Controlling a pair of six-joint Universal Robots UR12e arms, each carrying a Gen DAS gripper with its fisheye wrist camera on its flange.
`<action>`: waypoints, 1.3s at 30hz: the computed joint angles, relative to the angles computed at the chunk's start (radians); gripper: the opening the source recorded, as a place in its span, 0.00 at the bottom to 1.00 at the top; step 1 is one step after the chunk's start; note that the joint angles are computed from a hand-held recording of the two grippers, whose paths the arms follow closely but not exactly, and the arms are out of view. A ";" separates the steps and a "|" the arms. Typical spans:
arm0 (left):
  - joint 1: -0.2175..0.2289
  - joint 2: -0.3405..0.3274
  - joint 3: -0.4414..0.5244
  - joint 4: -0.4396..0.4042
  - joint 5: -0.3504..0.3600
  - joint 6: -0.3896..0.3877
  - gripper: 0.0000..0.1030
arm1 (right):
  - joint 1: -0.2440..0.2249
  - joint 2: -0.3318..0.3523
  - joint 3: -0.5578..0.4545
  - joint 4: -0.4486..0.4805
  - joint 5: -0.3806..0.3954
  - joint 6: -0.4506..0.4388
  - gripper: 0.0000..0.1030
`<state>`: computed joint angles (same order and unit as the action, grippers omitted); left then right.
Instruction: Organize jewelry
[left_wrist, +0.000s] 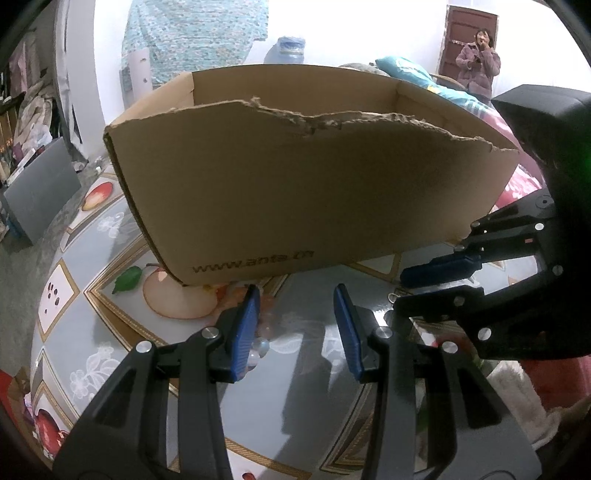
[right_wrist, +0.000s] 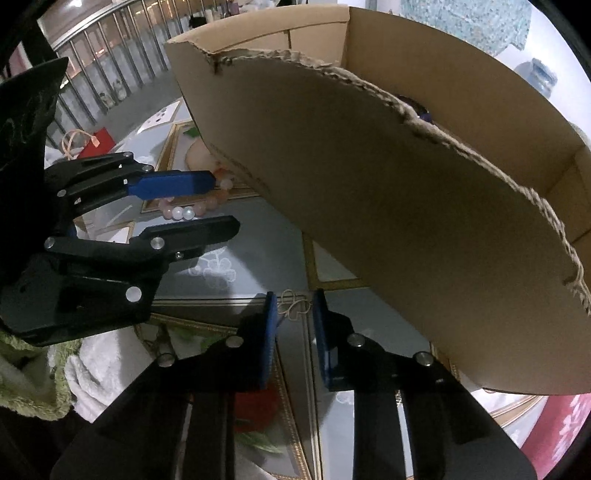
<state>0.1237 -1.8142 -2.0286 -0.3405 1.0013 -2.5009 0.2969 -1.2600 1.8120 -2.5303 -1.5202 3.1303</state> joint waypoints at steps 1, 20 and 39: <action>0.001 -0.001 0.000 0.000 -0.002 -0.001 0.39 | 0.000 0.000 -0.001 0.002 0.001 0.003 0.19; 0.008 -0.001 -0.006 0.012 -0.023 -0.010 0.39 | 0.002 0.003 -0.005 -0.004 0.008 0.014 0.25; 0.014 0.004 -0.014 0.022 -0.036 -0.020 0.39 | -0.004 0.007 -0.014 0.012 0.022 0.059 0.01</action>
